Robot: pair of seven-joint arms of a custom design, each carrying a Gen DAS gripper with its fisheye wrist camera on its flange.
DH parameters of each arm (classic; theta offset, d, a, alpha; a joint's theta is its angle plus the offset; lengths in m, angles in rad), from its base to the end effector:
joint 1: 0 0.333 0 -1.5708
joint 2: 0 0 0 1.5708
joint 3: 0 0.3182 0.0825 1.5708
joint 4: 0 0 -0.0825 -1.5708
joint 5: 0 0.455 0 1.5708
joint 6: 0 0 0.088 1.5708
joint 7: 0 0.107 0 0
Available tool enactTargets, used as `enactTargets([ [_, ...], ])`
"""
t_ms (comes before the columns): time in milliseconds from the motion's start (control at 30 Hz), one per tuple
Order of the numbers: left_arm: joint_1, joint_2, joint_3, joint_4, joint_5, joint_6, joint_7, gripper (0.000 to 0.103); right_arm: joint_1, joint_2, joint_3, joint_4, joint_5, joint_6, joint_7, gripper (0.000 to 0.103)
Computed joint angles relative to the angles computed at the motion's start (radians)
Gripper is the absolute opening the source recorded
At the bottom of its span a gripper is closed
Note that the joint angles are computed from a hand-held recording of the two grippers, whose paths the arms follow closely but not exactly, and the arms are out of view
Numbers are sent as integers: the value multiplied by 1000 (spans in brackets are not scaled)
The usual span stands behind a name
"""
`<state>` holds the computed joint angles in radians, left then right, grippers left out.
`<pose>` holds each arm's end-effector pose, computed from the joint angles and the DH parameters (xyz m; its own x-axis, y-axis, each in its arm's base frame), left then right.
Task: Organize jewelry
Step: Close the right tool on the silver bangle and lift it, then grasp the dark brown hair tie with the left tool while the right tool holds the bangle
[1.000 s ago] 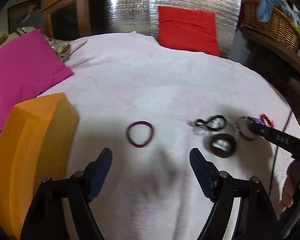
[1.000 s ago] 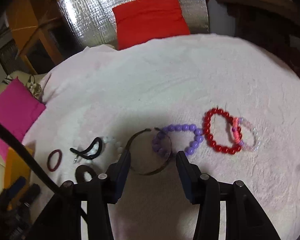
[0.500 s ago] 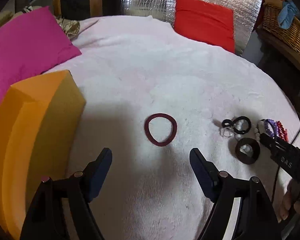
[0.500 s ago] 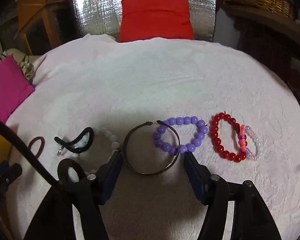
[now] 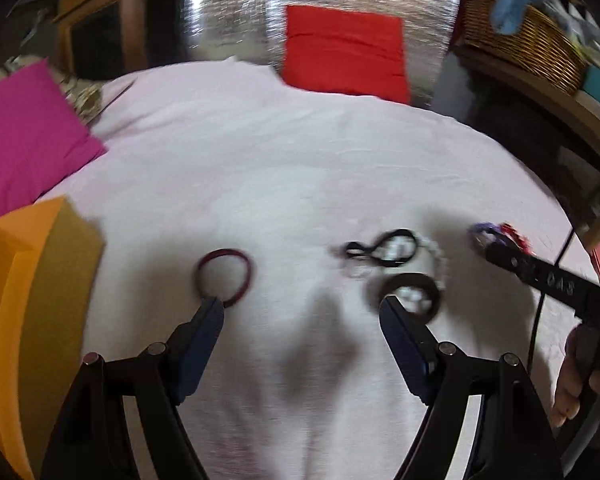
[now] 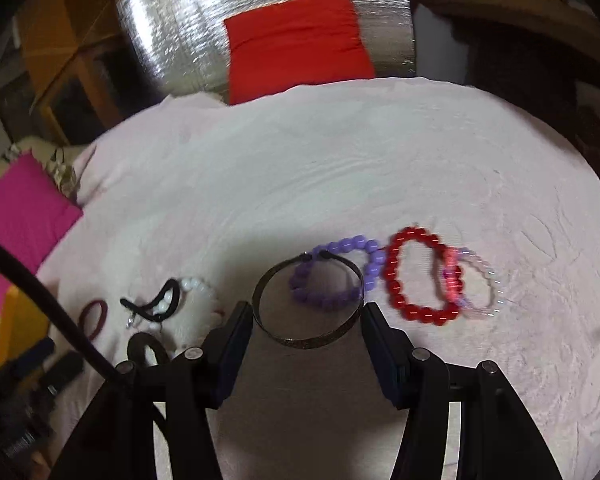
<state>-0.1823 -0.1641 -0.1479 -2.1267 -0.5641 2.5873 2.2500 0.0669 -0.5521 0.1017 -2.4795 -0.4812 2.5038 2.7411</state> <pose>0.5835 -0.1931 0.5240 -0.6066 -0.7918 0.0714 -0.6206 0.4155 -0.6650 0.4830 0.0882 0.5216 -0.5652 -0.7963 -0.2155 -0.5570 0.5610 -0.6124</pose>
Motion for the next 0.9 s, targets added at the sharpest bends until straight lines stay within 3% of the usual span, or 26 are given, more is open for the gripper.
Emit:
enactTargets([
  [200,-38,-18,-20,-25,-7,4,53,84,-5,-40,-11,-31,16,3,-7,59],
  [333,-47,6,-35,-12,29,-18,16,84,-4,-53,-20,-42,35,0,-24,59],
  [500,-49,34,-28,14,-10,-48,-4,82,-10,-80,-27,-64,51,6,-40,59],
  [533,-49,37,-24,19,-30,-60,3,77,-11,-86,-28,-69,56,7,-42,59],
  [567,-47,38,-22,22,-43,-73,12,55,-11,-95,-32,-76,62,9,-46,59],
  [600,-46,42,-18,29,-59,-97,22,42,-11,-102,-34,-81,69,10,-50,59],
  [667,-41,47,-20,36,-66,-112,23,37,-9,-118,-42,-92,88,13,-56,59],
  [700,-40,48,-23,38,-69,-114,28,29,-8,-124,-46,-97,97,18,-59,59],
  [767,-38,41,-20,38,-88,-130,50,22,-4,-135,-53,-105,120,30,-66,59],
  [900,-30,20,-13,29,-109,-137,65,21,18,-154,-73,-122,181,88,-81,57],
])
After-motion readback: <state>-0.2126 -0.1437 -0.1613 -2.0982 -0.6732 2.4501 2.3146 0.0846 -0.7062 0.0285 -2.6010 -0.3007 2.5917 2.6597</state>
